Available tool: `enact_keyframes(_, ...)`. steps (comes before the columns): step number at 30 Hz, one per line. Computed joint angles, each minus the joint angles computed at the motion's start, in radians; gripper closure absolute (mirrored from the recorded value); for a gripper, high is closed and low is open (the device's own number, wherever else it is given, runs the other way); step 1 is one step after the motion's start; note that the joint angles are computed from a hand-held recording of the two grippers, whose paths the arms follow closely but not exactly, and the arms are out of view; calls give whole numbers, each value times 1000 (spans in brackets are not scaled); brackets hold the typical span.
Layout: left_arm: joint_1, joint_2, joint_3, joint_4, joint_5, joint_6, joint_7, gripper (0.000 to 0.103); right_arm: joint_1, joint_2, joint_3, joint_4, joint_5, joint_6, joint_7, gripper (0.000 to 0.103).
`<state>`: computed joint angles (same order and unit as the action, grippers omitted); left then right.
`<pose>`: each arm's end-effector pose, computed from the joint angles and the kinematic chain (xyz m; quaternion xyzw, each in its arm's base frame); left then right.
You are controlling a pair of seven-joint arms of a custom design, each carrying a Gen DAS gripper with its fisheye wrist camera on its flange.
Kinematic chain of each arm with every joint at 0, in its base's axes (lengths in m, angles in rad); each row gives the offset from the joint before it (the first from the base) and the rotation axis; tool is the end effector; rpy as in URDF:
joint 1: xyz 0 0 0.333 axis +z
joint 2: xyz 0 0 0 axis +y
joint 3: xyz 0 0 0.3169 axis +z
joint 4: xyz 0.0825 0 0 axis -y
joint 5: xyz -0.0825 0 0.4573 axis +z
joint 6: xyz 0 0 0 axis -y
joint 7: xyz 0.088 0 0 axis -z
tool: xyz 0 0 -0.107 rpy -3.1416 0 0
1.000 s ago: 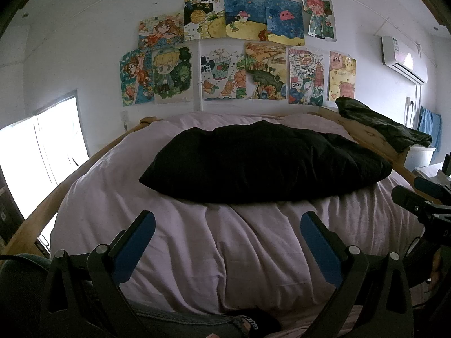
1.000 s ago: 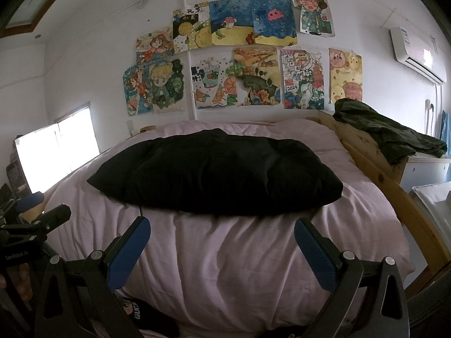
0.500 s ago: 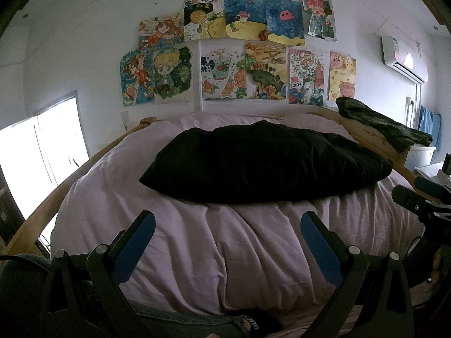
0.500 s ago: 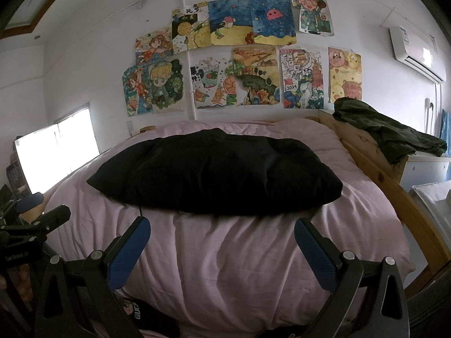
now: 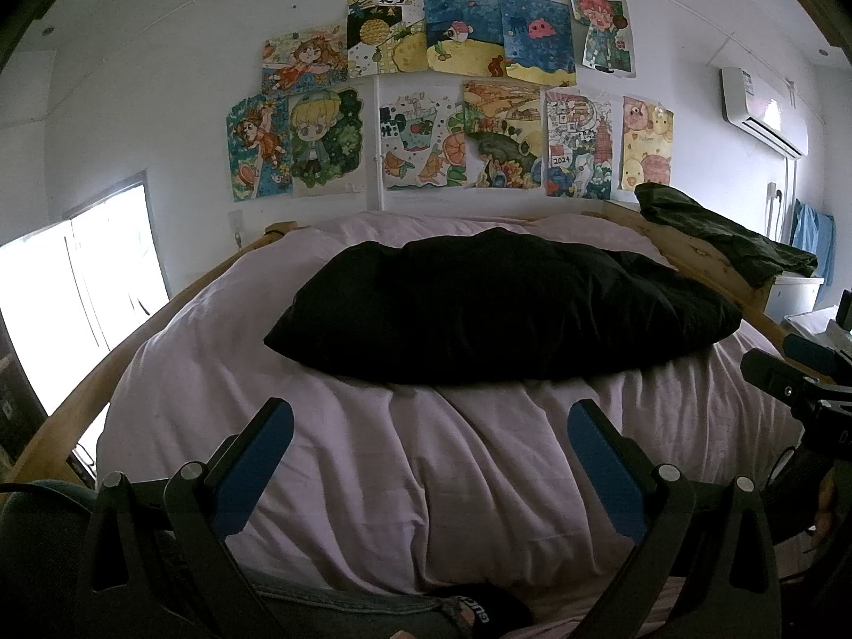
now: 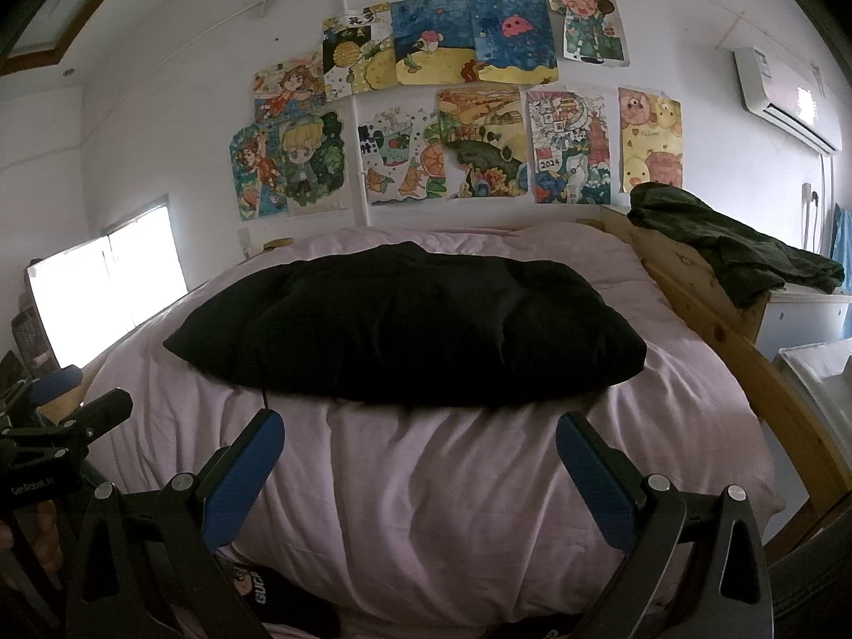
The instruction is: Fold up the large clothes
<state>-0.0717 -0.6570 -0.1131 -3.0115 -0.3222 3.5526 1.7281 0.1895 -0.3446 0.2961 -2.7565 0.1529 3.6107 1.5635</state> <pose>0.3819 -0.0279 0.4098 -0.5906 0.5806 -0.3982 0.3943 0.4233 0.2014 0.4104 -0.6808 0.4713 -0.3215 0.4594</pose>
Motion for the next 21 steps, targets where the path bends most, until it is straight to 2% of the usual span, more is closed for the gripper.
enact_keyframes(21, -3, 3, 16, -1, 21, 5, -2, 2, -2, -3, 6, 2, 8, -5, 0, 0)
